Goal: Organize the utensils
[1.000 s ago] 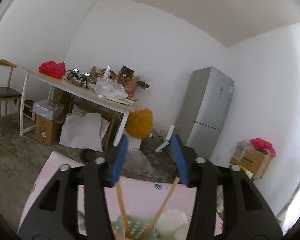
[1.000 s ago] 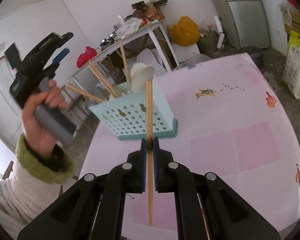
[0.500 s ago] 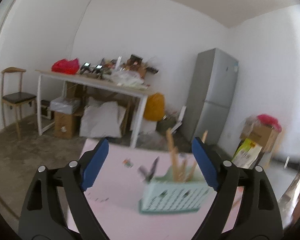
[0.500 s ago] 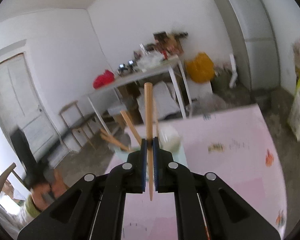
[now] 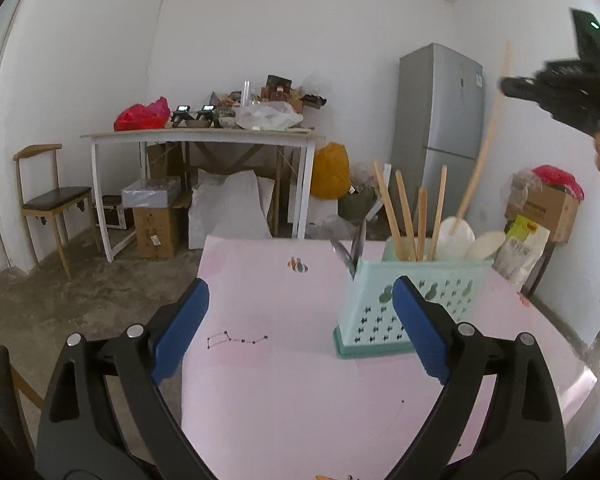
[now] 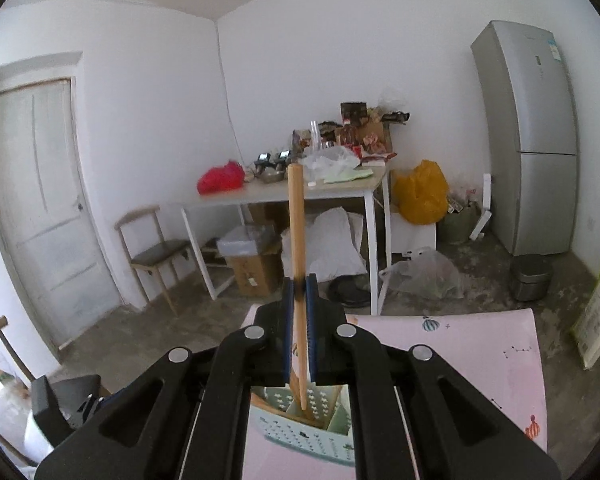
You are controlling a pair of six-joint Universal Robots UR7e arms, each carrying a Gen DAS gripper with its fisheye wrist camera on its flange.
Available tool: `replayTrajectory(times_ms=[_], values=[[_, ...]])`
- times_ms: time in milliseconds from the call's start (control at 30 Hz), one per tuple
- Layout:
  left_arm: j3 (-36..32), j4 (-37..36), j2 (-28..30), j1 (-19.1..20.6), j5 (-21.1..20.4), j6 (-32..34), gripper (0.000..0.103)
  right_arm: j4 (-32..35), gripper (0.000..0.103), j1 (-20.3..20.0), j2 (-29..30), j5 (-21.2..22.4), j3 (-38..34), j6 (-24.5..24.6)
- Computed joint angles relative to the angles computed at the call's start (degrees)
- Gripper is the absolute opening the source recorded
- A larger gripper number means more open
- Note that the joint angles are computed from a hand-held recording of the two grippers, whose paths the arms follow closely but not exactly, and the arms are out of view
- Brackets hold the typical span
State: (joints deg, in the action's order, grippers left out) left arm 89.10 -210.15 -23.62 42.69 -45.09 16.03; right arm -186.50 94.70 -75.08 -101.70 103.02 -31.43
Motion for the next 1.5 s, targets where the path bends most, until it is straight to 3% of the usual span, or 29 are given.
replayTrajectory(times_ms=[167,333,400,533,700,800,967,1067,1200,1333,1500], values=[[0.6,1.4,0.2,0.8,-1.3,-0.6,0.089,1.1,0.006,-0.1,5.2,-4.4,-3.6,-1.6],[0.9,2.7,0.2,1.6,-3.5,-1.2,0.089,6.9,0.009,-0.4,8.8,-10.7,-6.6,-2.5],[0.8,3.6,0.3,1.9,-4.4,-1.8,0.09,7.3,0.028,-0.6,8.9,-11.9,-6.9,-1.9],[0.1,5.3,0.8,2.3,-6.0,-2.6,0.09,5.0,0.038,-1.0,6.4,-10.1,-5.2,-1.2],[-1.7,7.8,1.5,3.1,-8.7,-3.2,0.09,2.1,0.048,-2.9,0.1,-3.9,-0.3,1.4],[-3.1,9.9,1.9,3.9,-11.8,-3.8,0.09,1.4,0.049,-5.7,-4.7,0.8,4.2,5.4],[-7.0,15.5,2.9,5.9,-19.1,-4.5,0.09,5.5,0.052,-14.3,-10.5,11.5,11.0,14.1],[-11.5,21.6,4.5,7.1,-22.2,-5.2,0.09,10.7,0.053,-19.4,-10.8,18.1,12.4,17.1],[-17.7,27.7,7.1,8.3,-24.7,-5.5,0.09,14.5,0.056,-22.8,-7.8,22.4,11.0,17.5],[-22.5,30.9,9.4,9.0,-26.8,-6.2,0.09,17.0,0.056,-23.8,-4.1,25.1,7.9,15.4],[-26.3,33.7,11.5,8.8,-26.4,-5.8,0.09,19.3,0.056,-24.5,-1.9,28.9,5.3,13.0]])
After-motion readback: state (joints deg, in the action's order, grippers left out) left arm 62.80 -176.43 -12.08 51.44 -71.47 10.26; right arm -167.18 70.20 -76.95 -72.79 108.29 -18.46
